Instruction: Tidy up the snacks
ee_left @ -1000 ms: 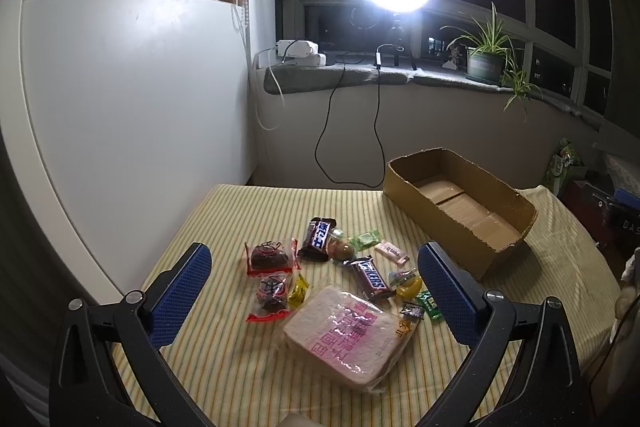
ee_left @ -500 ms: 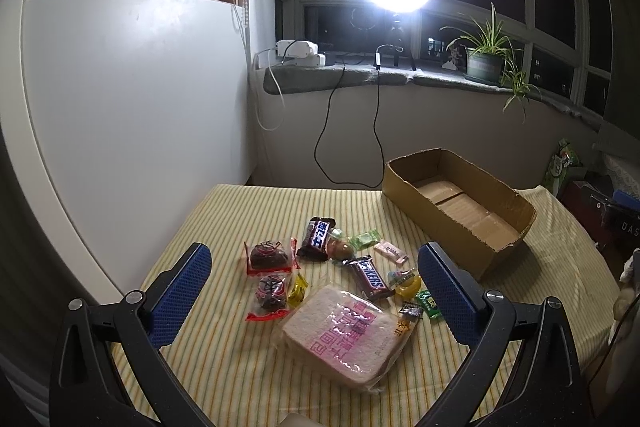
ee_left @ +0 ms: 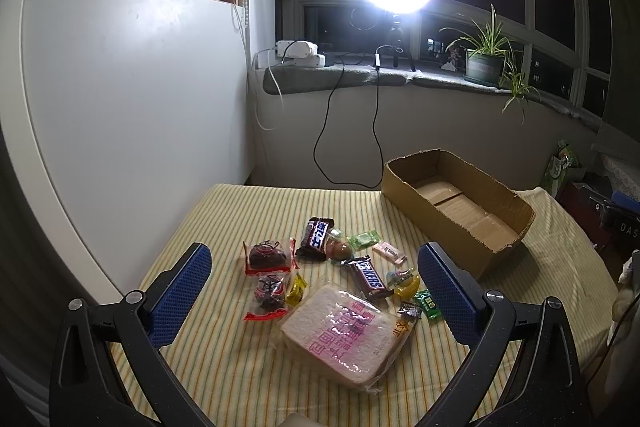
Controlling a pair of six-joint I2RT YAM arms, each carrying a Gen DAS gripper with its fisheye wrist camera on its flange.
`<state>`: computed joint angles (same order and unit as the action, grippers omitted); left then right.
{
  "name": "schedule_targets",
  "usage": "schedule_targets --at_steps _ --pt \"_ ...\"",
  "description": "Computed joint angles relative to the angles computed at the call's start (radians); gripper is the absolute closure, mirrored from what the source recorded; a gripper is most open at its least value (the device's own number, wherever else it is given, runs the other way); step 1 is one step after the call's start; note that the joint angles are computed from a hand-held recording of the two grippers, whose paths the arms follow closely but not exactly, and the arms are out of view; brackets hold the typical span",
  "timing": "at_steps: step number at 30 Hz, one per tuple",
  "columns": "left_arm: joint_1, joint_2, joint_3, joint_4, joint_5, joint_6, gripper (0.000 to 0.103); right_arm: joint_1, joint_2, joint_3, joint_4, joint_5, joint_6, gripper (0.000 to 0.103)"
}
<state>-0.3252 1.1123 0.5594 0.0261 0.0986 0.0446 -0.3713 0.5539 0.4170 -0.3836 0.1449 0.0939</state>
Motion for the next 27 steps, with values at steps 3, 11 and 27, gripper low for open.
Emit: schedule_targets --at_steps 3,11,27 --pt "-0.001 -0.001 0.0 -0.001 0.0 -0.003 0.001 -0.004 -0.001 0.001 -0.002 -0.004 -0.002 0.0" --pt "-0.003 -0.004 0.001 -0.003 -0.001 -0.004 0.001 0.005 -0.006 0.005 -0.011 0.004 0.001 0.0" --pt "0.001 -0.007 -0.004 -0.008 0.005 -0.009 0.001 0.045 0.007 0.037 -0.038 0.031 0.014 0.0"
